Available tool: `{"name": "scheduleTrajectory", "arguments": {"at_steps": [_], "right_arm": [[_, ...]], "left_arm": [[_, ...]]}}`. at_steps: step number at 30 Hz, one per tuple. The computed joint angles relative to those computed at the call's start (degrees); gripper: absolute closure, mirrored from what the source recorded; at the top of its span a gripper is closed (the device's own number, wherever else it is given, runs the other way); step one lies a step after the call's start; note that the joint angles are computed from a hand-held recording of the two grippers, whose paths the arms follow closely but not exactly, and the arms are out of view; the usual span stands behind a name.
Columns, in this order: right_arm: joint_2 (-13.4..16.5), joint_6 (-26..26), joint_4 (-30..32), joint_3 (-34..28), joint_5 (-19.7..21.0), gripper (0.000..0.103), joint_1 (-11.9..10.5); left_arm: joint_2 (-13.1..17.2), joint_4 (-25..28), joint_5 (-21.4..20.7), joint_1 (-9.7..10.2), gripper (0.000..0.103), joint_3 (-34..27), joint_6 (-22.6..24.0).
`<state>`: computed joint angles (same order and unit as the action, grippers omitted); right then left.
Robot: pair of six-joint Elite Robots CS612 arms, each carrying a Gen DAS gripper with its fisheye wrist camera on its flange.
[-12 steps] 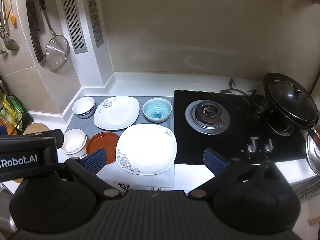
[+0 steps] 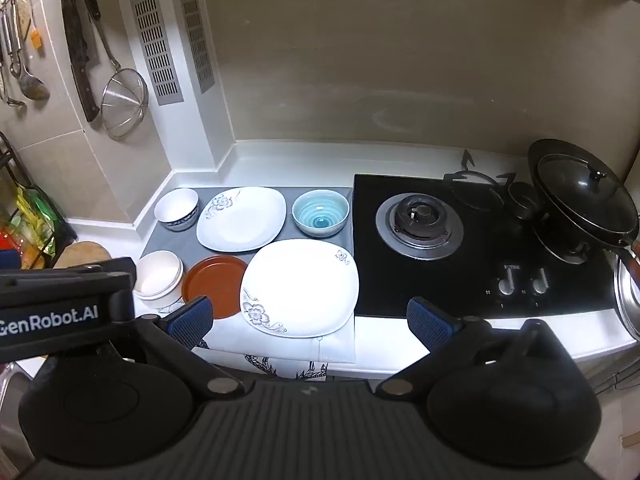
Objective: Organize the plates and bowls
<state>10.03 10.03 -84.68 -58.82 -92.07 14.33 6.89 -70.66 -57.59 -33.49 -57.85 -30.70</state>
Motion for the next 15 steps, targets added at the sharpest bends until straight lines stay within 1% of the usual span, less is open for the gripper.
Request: {"name": "scheduleTrajectory", "arguments": {"at_steps": [6, 15], "right_arm": [[-0.10, 0.50, 0.93, -0.29, -0.35, 0.000, 0.28], [0.33, 0.78, 1.51, -1.04, 0.47, 0.000, 0.28]], "left_arm": [[-0.05, 0.81, -0.95, 0.16, 0.000, -0.17, -1.34], [-0.06, 1.98, 0.27, 0.18, 0.000, -0.25, -1.12]]}}
